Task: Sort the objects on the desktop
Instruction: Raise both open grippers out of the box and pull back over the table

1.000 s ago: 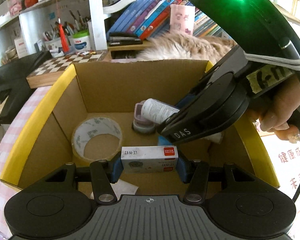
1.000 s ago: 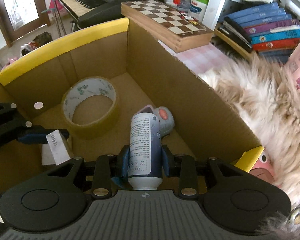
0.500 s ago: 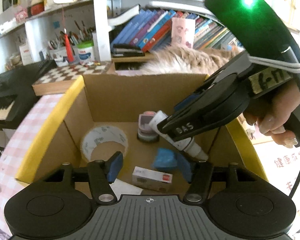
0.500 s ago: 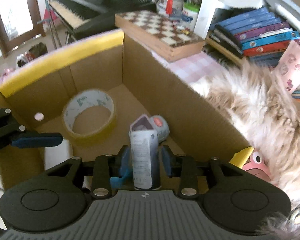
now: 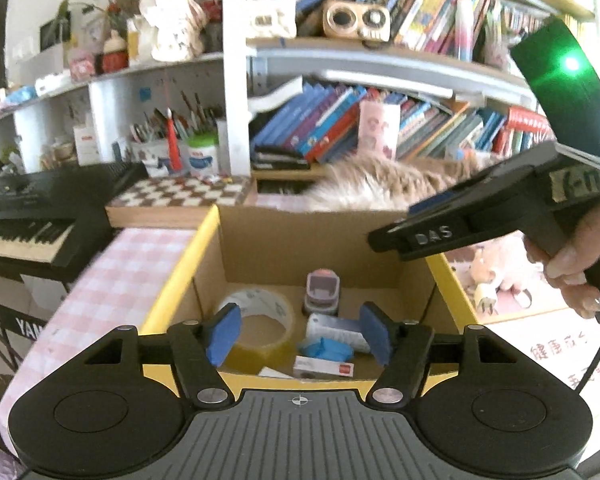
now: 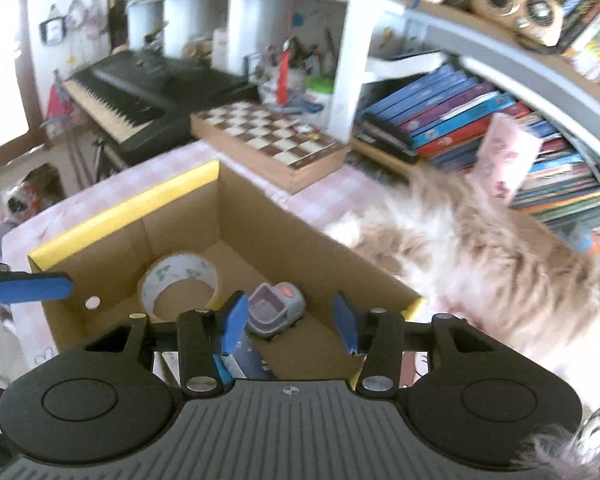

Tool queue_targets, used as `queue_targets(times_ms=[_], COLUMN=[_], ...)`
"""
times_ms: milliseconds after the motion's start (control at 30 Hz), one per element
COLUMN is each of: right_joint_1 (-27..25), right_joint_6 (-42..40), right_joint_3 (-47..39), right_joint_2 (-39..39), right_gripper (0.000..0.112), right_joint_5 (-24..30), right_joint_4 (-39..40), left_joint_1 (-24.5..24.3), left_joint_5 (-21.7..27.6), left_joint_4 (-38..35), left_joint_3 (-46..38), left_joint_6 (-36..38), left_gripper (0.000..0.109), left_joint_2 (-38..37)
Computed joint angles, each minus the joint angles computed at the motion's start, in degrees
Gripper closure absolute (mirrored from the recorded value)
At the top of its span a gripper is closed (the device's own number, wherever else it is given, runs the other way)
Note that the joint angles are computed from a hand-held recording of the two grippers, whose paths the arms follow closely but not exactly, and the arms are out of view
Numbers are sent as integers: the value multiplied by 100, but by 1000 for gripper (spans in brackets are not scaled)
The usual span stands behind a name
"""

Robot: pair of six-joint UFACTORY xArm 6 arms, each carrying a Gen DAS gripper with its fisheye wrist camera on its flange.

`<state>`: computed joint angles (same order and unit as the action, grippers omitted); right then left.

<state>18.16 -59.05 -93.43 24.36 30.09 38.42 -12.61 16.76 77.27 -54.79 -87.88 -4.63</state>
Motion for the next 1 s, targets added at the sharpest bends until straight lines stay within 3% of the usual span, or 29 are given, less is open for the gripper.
queue_targets(times_ms=[367,667,1000], right_joint_1=[179,441,667], right_joint_6=[-614,-993,-1085], right_joint_3=[1907,3219,4479], right_joint_2=[-1515,-2577,-3559], right_gripper=[63,60,56], right_joint_5=[-1262,-2183,-2874], right_joint_4=[1383,2434,3070], left_joint_1=[-59,-258,-591], left_joint_5=[133,307,674], left_joint_4=[565,361,-136], left_joint_3=[884,1607,2255], left_joint_6=[-611,-390,-59], left_gripper=[36,32,27], left_joint_2=[-1122,-1959,-2645])
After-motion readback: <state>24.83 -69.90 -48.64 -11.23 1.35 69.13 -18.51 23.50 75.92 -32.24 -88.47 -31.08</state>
